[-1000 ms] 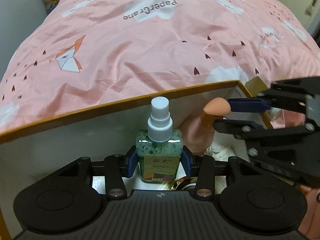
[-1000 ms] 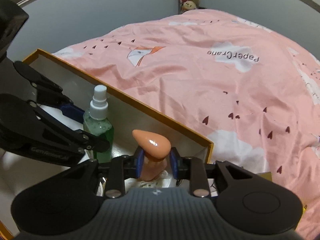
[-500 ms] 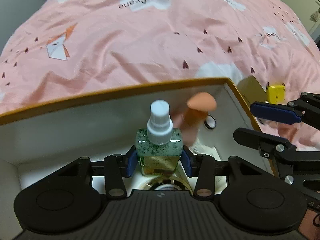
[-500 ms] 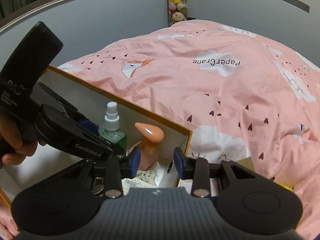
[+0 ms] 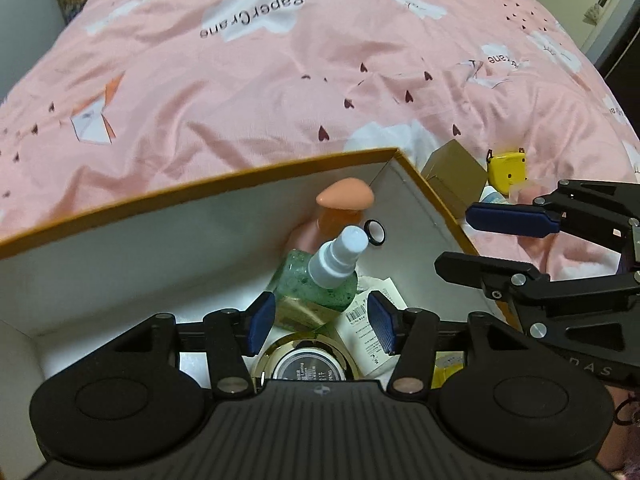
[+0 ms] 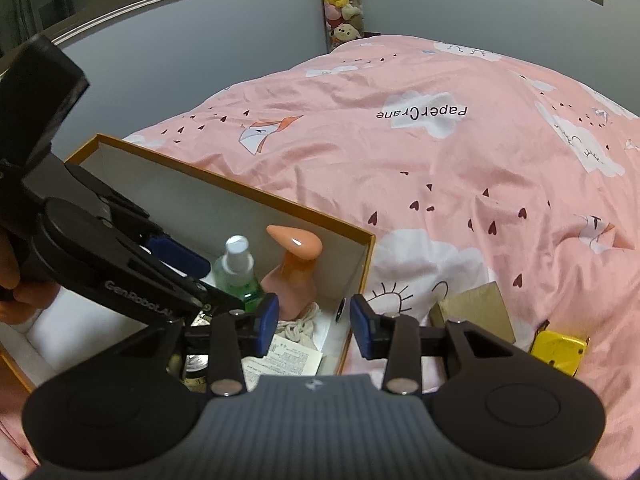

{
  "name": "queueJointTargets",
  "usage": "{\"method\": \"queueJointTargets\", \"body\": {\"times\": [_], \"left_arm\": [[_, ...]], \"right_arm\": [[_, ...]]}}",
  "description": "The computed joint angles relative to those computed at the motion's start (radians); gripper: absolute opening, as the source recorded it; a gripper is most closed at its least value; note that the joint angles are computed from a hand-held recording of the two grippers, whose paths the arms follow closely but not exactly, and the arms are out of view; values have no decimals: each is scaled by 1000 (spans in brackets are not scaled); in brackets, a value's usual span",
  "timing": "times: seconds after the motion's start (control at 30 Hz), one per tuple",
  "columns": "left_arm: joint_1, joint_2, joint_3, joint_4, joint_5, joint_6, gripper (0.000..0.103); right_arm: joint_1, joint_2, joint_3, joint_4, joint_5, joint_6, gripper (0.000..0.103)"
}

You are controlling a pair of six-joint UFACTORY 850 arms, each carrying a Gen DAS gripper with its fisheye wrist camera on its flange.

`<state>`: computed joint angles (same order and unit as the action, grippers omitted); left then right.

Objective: Organize rigid objects
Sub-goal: 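Open the right tool to release the peach bottle while the left tool releases the green bottle, then move both tools back to the remaining items on the bed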

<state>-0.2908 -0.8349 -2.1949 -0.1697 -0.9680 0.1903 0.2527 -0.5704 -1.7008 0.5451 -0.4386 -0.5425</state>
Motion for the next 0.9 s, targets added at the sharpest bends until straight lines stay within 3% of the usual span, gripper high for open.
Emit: {"method": "queueJointTargets", "body": {"times": [0.23,0.47,0.7,0.9], "left_arm": [[-10,105,126,14,131,33,62],[-32,200,241,-129,276,259,62],[-77,163,197,-210,254,395,62],[-117,88,106,-174,212,410,62]], "right_arm": [[-11,61,74,63,47,-41,45],[-44,166,219,82,143,18,46],[-90,242,355,-31,214,267,45],[-111,250,411,-312,259,639,45]]}}
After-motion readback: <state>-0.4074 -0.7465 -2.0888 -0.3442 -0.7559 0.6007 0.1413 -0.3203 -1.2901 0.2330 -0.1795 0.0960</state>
